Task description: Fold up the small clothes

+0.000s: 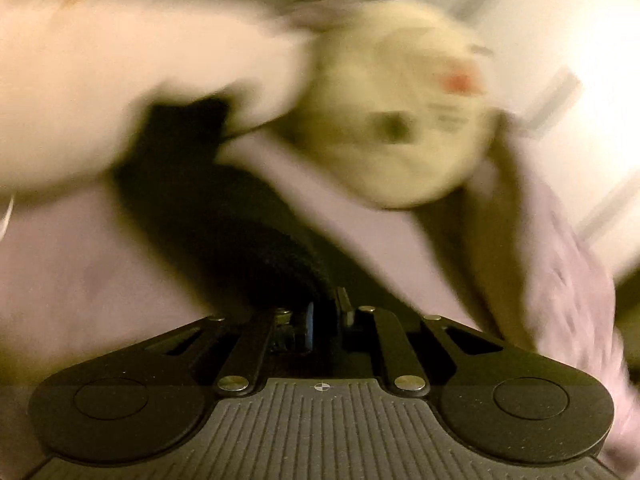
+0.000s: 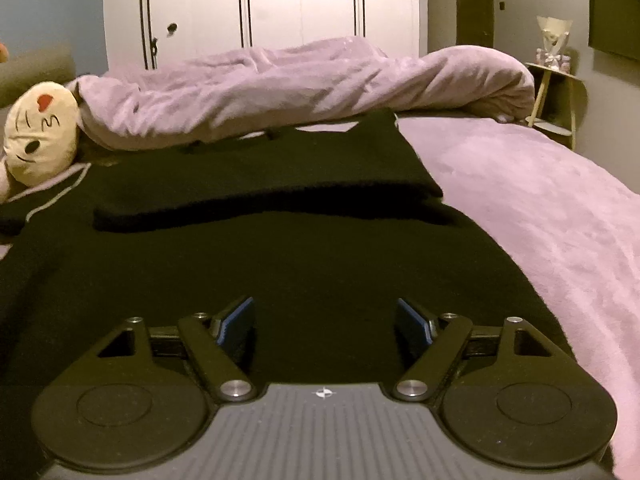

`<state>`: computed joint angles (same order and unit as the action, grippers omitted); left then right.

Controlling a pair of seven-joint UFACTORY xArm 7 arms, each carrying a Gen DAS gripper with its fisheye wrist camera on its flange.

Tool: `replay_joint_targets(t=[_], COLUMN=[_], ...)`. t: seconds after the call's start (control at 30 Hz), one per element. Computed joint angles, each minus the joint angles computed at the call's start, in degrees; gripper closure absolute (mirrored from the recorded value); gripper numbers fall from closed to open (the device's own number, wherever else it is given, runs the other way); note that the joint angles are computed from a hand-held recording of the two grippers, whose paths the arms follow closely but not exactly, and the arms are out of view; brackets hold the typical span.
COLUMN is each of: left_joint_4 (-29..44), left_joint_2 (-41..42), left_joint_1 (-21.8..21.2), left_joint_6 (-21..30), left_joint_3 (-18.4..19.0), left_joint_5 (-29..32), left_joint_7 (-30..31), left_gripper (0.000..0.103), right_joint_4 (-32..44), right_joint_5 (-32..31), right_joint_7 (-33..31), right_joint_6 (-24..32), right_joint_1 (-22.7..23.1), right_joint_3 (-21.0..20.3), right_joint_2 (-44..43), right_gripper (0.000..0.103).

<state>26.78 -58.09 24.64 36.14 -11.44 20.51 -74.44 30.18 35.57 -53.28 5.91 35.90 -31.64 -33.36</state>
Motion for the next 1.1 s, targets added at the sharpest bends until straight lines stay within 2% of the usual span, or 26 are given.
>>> replay_joint_targets(t=[0.2, 0.27, 0.3, 0.33, 0.37, 0.4, 0.43, 0.47, 0.57, 0.7, 0.77, 0.87, 0.93, 1.03, 1.1], left_joint_4=[21.2, 28.8, 31.7, 36.2, 38.9, 41.1, 42.2, 41.8, 36.8, 29.1, 26.0, 23.9, 23.2, 22.3, 22.1], left_joint_2=[18.3, 27.7, 31.5, 36.9, 40.6, 44.0, 46.1, 46.8, 42.5, 31.9, 27.1, 23.5, 22.8, 22.1, 22.2], left_joint_1=[-7.2, -11.1, -13.0, -14.2, -15.1, -16.2, -17.5, -18.8, -23.0, -27.7, -30.0, -33.1, -35.0, -38.6, -40.3], left_joint_6=[-3.5, -2.5, -0.5, 3.4, 6.2, 8.9, 11.1, 11.9, 13.5, 21.0, 25.5, 30.7, 32.6, 35.4, 36.6], left_joint_3=[-13.5, -18.4, -20.4, -24.2, -27.0, -29.0, -30.6, -31.2, -29.7, -27.6, -26.3, -24.6, -24.0, -23.0, -22.7], left_joint_5=[7.0, 8.2, 9.1, 11.2, 13.0, 14.0, 14.7, 14.4, 9.1, 2.3, -1.1, -2.7, -1.9, -1.4, -0.3], left_joint_7=[8.4, 10.7, 12.4, 14.1, 14.3, 14.4, 13.2, 11.7, 6.0, -8.6, -15.1, -19.6, -20.4, -20.6, -20.9], left_gripper=[0.091, 0.088, 0.081, 0.077, 0.061, 0.041, 0.036, 0.032, 0.032, 0.029, 0.029, 0.028, 0.026, 0.025, 0.025], right_joint_4=[-0.7, -1.0, -1.1, -1.3, -1.1, -0.6, -0.1, 0.3, 1.6, 4.0, 5.7, 8.2, 11.1, 17.1, 20.7], right_joint_5=[1.3, 1.7, 1.7, 1.8, 1.7, 1.4, 1.2, 1.3, 2.4, 6.7, 10.6, 17.6, 23.7, 29.1, 31.1], right_joint_7=[3.4, 3.6, 3.7, 3.7, 3.6, 3.7, 3.7, 3.3, 1.5, -1.0, -3.0, -10.5, -18.0, -27.0, -31.4], right_joint_6=[2.6, 4.1, 4.9, 5.8, 7.0, 9.1, 10.7, 12.2, 15.1, 18.2, 19.4, 16.5, 12.9, 13.9, 13.7], right_joint_1=[-2.3, -3.2, -4.1, -4.8, -5.4, -6.7, -7.9, -9.0, -11.2, -10.6, -8.1, -2.3, 3.4, 8.7, 10.2], right_joint_3=[0.8, 1.0, 1.3, 1.4, 1.3, 1.5, 1.7, 1.7, 1.6, 1.1, 1.0, 2.4, 3.2, 4.0, 5.5], right_joint_2=[-2.1, -3.6, -4.4, -5.3, -5.8, -5.9, -5.9, -5.9, -5.0, -2.6, -1.0, 2.2, 5.5, 12.1, 16.9], right_gripper=[0.025, 0.025, 0.025, 0.025, 0.025, 0.025, 0.025, 0.025, 0.025, 0.025, 0.025, 0.025, 0.026, 0.028, 0.031])
